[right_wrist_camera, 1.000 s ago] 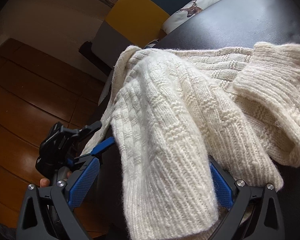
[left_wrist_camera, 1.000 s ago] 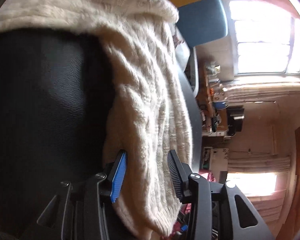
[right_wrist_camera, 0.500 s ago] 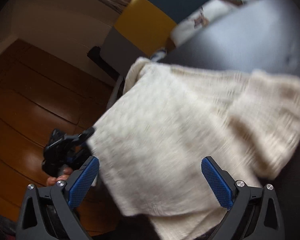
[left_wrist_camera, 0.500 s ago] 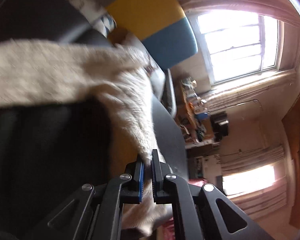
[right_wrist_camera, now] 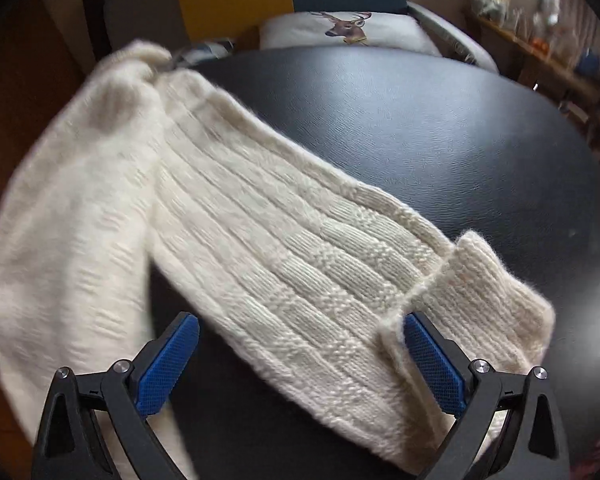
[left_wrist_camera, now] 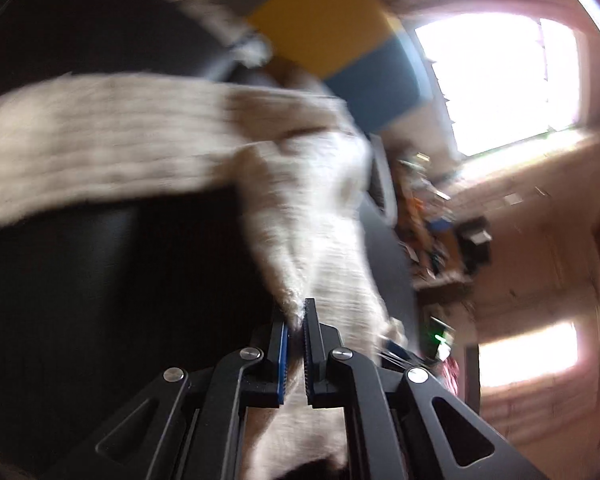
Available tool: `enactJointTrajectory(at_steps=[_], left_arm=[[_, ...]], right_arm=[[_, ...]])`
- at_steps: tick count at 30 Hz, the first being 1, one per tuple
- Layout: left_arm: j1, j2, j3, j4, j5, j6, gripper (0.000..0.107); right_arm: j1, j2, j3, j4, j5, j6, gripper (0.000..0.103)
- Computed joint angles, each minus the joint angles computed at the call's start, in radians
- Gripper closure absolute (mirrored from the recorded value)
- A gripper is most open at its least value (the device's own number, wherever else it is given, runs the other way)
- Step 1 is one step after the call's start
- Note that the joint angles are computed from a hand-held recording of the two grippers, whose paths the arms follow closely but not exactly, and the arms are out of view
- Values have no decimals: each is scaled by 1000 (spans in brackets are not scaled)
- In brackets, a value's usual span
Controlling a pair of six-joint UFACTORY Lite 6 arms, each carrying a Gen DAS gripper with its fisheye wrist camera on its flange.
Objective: Fold clothes
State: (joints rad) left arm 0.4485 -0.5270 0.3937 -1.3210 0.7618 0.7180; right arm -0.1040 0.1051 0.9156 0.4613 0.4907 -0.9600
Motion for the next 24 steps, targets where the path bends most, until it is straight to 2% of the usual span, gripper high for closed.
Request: enactJointTrajectory(at_steps=[1,3,5,8,10,12,15,16,18,21,24], left_arm=[[-42,-3,25,29,-40,-37,102],[-84,77,77,-15,-95,-16,102],[-4,98,58,-50,-46,35,102],[147,104,-10,-18,25,95,102],[156,99,-39,52,-16,85,102],[107,101,-50,89,-78,60,102],[24,65,-58,199,-250,-65,102],[32,72,-50,232,-266,-87,102],[64,117,-21,236,-218,-80,102],[13,159,16,264,-231,-106,102],[-43,174,28,240,-249,-123,102]], right_arm=[[7,11,6,-63,-28,58,0],[-41,57,63,-63,-1,48,0],[-98,122,128,-34,7,11,0],[-169,236,271,-87,37,80,0],[-206,290,352,-148,55,142,0],[-259,302,404,-60,137,46,0],[-354,259,410,156,320,-201,0],[-377,246,405,193,385,-250,0],[-427,152,293,230,462,-328,0],[-443,32,147,255,420,-406,0],[-334,103,230,283,344,-364,0]])
